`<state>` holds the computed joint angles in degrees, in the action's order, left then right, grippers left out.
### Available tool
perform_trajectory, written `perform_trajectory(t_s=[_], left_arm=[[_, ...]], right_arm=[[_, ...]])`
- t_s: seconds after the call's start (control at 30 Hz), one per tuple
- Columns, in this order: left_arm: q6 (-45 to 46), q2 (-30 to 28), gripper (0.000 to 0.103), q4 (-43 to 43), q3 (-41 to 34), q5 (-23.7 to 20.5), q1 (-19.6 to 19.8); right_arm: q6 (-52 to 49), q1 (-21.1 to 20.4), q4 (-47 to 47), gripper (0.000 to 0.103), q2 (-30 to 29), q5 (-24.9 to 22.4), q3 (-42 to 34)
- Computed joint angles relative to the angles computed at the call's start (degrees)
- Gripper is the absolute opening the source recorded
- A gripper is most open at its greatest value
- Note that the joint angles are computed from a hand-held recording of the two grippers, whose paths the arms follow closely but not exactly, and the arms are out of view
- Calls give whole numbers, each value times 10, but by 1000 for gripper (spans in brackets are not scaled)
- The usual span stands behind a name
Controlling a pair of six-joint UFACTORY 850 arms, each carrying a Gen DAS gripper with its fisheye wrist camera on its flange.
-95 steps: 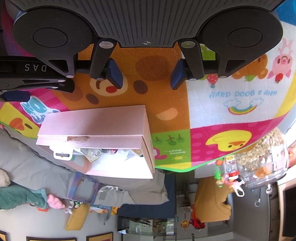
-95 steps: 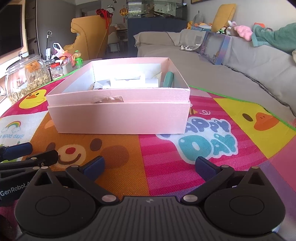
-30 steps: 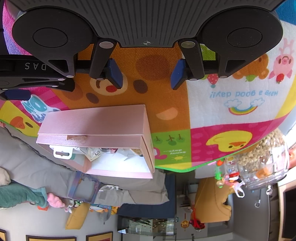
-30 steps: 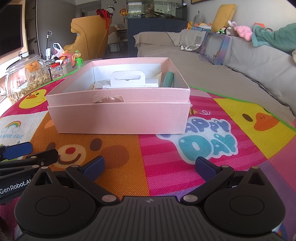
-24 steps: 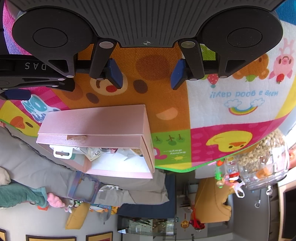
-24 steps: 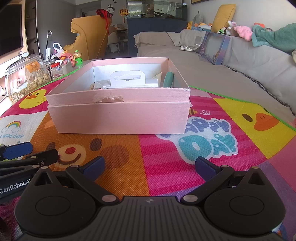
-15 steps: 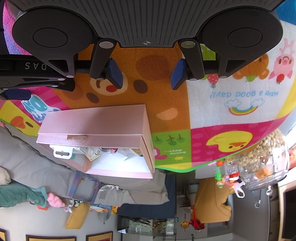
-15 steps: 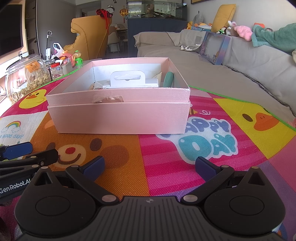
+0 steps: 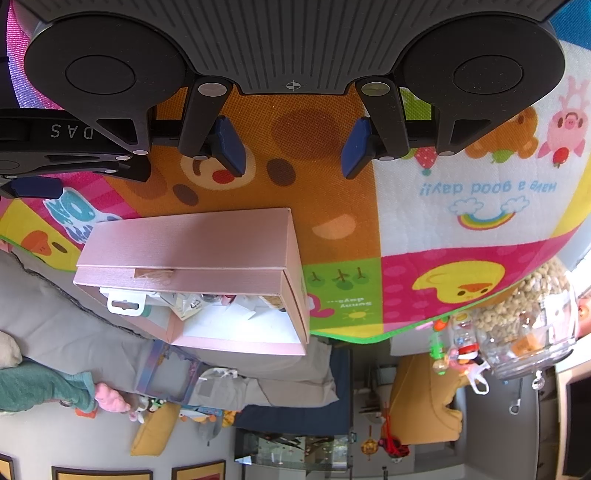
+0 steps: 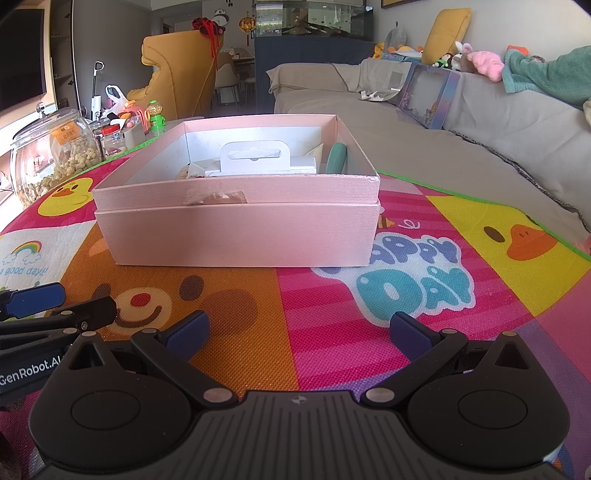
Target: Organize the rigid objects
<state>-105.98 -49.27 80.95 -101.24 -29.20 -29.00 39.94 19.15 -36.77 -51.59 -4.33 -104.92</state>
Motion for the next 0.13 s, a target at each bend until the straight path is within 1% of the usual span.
perform_trajectory(t_s=[0.13], left_arm=[[4,-1,62,-3,-3,-2,-1]], right_arm=[[1,0,-1,103,0,0,0]])
